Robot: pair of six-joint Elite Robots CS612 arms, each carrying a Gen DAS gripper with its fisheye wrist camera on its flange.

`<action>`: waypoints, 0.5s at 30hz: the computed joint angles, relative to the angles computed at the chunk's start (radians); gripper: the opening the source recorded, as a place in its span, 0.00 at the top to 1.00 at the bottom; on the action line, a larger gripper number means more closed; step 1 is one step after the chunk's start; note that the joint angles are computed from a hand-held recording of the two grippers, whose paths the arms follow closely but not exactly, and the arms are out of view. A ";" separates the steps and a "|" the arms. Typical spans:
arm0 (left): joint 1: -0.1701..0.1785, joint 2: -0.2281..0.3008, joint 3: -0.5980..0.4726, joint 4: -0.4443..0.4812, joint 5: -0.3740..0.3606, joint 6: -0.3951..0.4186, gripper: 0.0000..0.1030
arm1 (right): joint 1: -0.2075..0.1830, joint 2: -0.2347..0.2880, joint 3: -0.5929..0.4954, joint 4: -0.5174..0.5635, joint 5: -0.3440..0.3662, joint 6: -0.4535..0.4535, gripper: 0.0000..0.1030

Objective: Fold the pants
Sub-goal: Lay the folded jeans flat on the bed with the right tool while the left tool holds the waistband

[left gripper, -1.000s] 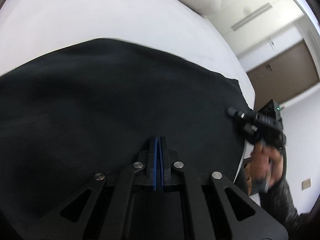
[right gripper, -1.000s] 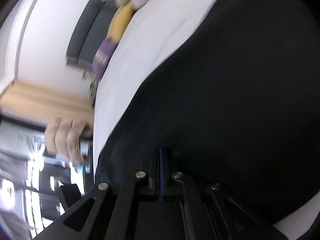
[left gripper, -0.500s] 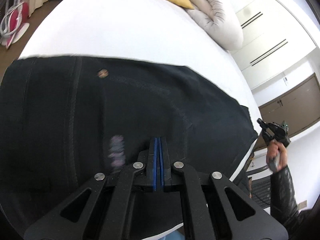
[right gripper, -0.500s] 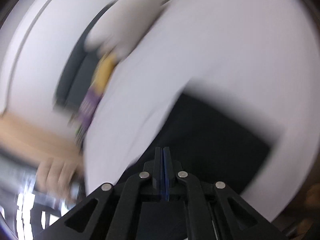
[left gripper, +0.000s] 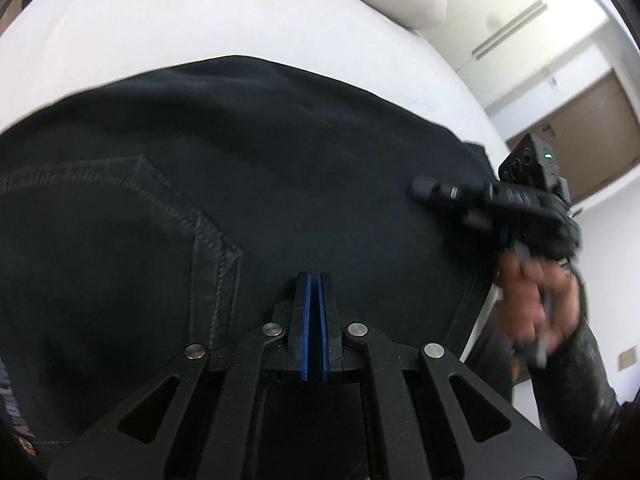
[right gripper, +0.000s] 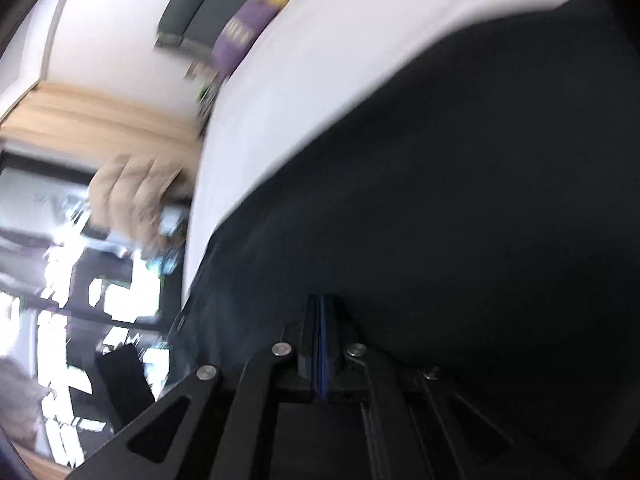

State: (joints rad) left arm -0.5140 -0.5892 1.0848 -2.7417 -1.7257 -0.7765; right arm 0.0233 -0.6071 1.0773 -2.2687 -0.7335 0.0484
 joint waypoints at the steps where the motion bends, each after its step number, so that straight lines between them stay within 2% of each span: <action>1: 0.003 -0.002 0.008 -0.011 0.001 -0.007 0.97 | -0.015 0.034 -0.058 -0.016 -0.001 0.055 1.00; 4: 0.020 -0.040 0.083 -0.052 0.006 -0.019 0.97 | -0.075 0.051 -0.068 -0.130 -0.062 0.176 1.00; 7: 0.026 -0.047 0.108 -0.084 0.009 -0.042 0.97 | -0.119 0.062 -0.077 -0.243 -0.123 0.302 1.00; 11: 0.027 -0.056 0.128 -0.098 0.018 -0.046 0.97 | -0.157 0.024 -0.025 -0.364 -0.295 0.409 1.00; 12: 0.027 -0.056 0.127 -0.097 0.020 -0.045 0.97 | -0.171 -0.003 0.015 -0.407 -0.334 0.444 0.84; 13: 0.028 -0.059 0.133 -0.101 0.021 -0.046 0.97 | -0.188 -0.029 0.049 -0.425 -0.361 0.445 0.47; 15: 0.027 -0.059 0.133 -0.101 0.031 -0.046 0.97 | -0.210 -0.089 0.152 -0.541 -0.394 0.472 0.27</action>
State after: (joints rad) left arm -0.4873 -0.6481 1.2175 -2.8430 -1.6949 -0.8224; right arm -0.1862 -0.6961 1.2291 -2.8100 -1.1272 0.5199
